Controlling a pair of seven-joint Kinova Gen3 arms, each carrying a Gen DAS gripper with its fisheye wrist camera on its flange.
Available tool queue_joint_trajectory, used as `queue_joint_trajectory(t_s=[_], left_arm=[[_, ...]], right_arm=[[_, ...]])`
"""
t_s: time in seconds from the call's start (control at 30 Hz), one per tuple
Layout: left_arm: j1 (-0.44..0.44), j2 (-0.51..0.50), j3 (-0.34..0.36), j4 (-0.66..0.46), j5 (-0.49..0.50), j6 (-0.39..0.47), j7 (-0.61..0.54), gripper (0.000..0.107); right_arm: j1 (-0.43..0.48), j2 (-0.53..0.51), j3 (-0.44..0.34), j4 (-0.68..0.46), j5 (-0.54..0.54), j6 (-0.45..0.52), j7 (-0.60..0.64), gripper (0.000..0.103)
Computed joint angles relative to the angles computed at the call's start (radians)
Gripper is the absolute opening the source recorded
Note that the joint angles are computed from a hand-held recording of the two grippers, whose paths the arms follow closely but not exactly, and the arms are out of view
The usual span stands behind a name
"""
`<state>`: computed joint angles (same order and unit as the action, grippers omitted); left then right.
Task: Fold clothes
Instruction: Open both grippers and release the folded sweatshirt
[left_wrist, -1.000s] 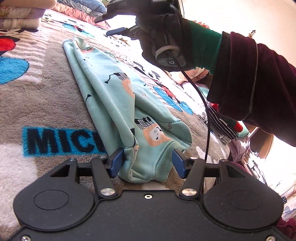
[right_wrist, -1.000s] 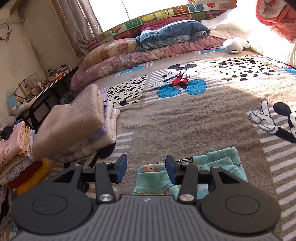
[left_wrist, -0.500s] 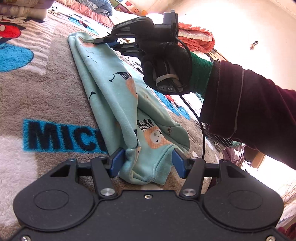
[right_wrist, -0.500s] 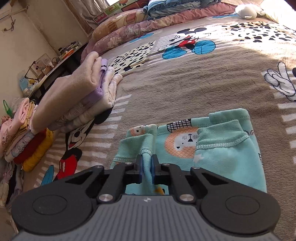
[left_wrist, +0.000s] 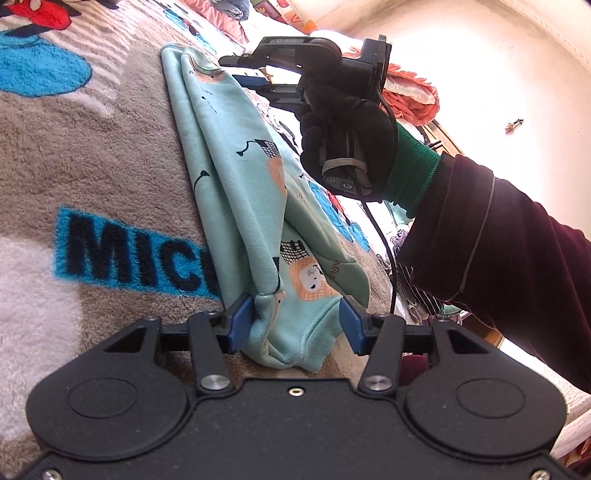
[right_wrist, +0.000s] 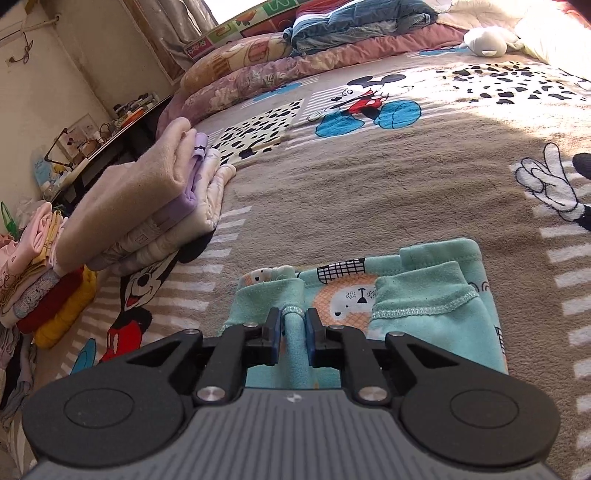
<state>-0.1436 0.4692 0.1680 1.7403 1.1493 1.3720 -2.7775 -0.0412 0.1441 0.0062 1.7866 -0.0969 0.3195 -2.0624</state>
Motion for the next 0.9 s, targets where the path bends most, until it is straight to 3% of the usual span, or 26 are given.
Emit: queue_joint_trajectory(t_s=[0.1, 0.37, 0.43, 0.53, 0.67, 0.77, 0.83, 0.9], left_arm=[[-0.001, -0.012, -0.001, 0.001, -0.005, 0.002, -0.012, 0.057], [0.014, -0.070, -0.013, -0.004, -0.047, -0.024, -0.031, 0.061], [0.049, -0.105, -0.073, 0.008, -0.042, -0.024, -0.071, 0.062], [0.049, -0.157, -0.113, 0.072, 0.034, -0.075, -0.136, 0.061], [-0.063, -0.155, -0.002, 0.147, 0.194, -0.090, -0.239, 0.060], [-0.005, -0.154, -0.029, 0.148, 0.218, -0.053, -0.295, 0.060], [0.040, -0.169, -0.022, 0.138, 0.178, -0.103, -0.295, 0.060], [0.132, -0.173, -0.069, 0.118, 0.116, -0.185, -0.230, 0.060]], right_arm=[[-0.032, -0.040, 0.030, 0.027, 0.068, -0.023, -0.065, 0.040], [-0.027, -0.203, -0.007, 0.137, 0.223, -0.004, -0.153, 0.041], [-0.003, -0.266, -0.038, 0.200, 0.243, -0.015, -0.191, 0.043], [0.048, -0.379, -0.081, 0.325, 0.227, -0.056, -0.243, 0.046], [0.116, -0.536, -0.147, 0.498, 0.178, -0.144, -0.269, 0.046], [0.202, -0.634, -0.248, 0.594, 0.142, -0.181, -0.282, 0.045], [0.239, -0.682, -0.308, 0.643, 0.113, -0.210, -0.289, 0.043], [0.266, -0.728, -0.355, 0.689, 0.086, -0.236, -0.289, 0.039]])
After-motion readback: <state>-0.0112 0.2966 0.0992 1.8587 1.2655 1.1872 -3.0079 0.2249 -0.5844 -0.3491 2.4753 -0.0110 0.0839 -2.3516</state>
